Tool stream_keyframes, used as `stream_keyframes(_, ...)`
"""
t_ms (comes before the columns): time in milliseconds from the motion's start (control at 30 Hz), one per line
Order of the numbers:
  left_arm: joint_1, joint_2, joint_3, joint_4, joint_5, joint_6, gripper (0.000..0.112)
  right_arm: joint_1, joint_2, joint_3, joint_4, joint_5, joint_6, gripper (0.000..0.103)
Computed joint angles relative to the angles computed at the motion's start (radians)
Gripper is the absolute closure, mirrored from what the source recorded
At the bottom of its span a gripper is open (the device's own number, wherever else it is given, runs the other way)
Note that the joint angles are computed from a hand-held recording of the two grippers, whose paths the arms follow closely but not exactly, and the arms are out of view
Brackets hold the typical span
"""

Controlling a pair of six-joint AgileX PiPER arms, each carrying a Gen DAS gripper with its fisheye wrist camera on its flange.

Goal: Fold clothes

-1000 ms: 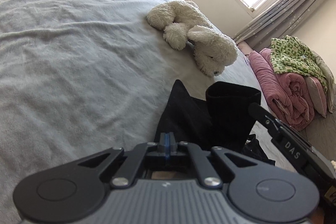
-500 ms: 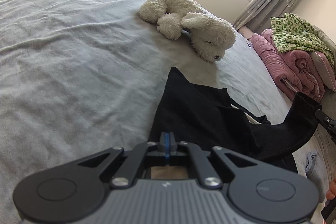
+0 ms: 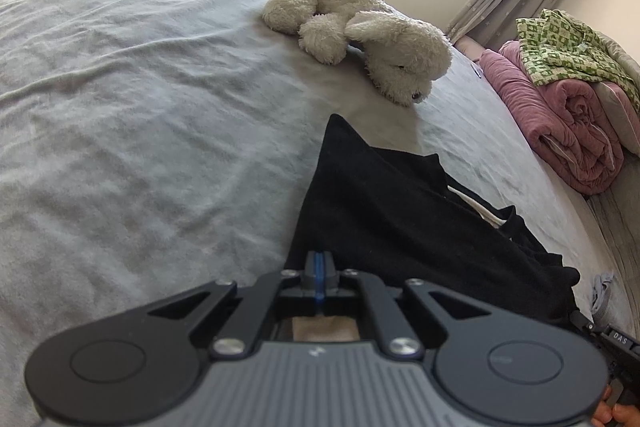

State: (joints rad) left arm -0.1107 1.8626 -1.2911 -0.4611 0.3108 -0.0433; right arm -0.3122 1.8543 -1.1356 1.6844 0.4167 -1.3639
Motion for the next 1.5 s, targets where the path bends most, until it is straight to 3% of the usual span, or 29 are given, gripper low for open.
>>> stream_keyframes(167,-0.01,-0.016,0.008,0.051,-0.012,-0.062,0.111,-0.037,-0.028,0.013,0.017,-0.001,0.02,0.08)
stream_keyframes(233,-0.023,-0.031,0.026,0.09,-0.052,-0.091,0.111,-0.046,-0.016,-0.02,0.006,0.02,0.014,0.063)
stream_keyframes(400,-0.039,-0.05,0.065,-0.062,-0.135,0.091,0.111,-0.032,0.036,-0.131,-0.141,0.078,0.052,0.063)
stream_keyframes(567,-0.048,-0.037,0.053,0.024,-0.126,0.023,0.111,0.018,0.081,-0.204,-0.375,0.044,0.126,0.063)
stream_keyframes(600,-0.047,-0.033,0.05,0.019,-0.12,0.029,0.111,0.025,0.09,-0.21,-0.413,0.038,0.134,0.063)
stream_keyframes(667,-0.044,-0.024,0.038,0.011,-0.098,0.048,0.111,0.036,0.105,-0.224,-0.482,0.03,0.148,0.089)
stream_keyframes(700,-0.043,-0.019,0.034,0.017,-0.089,0.048,0.111,0.028,0.109,-0.225,-0.475,0.046,0.13,0.095)
stream_keyframes(867,-0.036,-0.006,0.021,0.004,-0.066,0.059,0.111,-0.056,0.101,-0.211,-0.381,0.149,0.067,0.096)
stream_keyframes(1133,-0.025,-0.001,0.003,-0.024,-0.018,0.103,0.111,-0.115,0.083,-0.198,-0.492,0.248,0.136,0.095)
stream_keyframes(1167,-0.021,-0.002,-0.002,-0.031,-0.004,0.112,0.111,-0.119,0.08,-0.197,-0.494,0.253,0.147,0.093)
stream_keyframes(1200,-0.018,-0.002,-0.007,-0.035,0.01,0.117,0.111,-0.121,0.075,-0.196,-0.495,0.255,0.158,0.08)
stream_keyframes(1233,-0.017,-0.005,-0.008,-0.03,0.015,0.114,0.111,-0.118,0.064,-0.191,-0.5,0.241,0.172,0.076)
stream_keyframes(1333,-0.03,-0.027,0.012,-0.017,-0.021,0.119,0.111,-0.114,0.052,-0.201,-0.492,0.235,0.186,0.073)
stream_keyframes(1433,-0.046,-0.041,0.039,-0.073,-0.073,0.203,0.11,-0.104,0.078,-0.263,-0.494,0.255,0.238,0.059)
stream_keyframes(1500,-0.053,-0.045,0.05,-0.138,-0.095,0.288,0.11,-0.088,0.119,-0.336,-0.528,0.262,0.317,0.059)
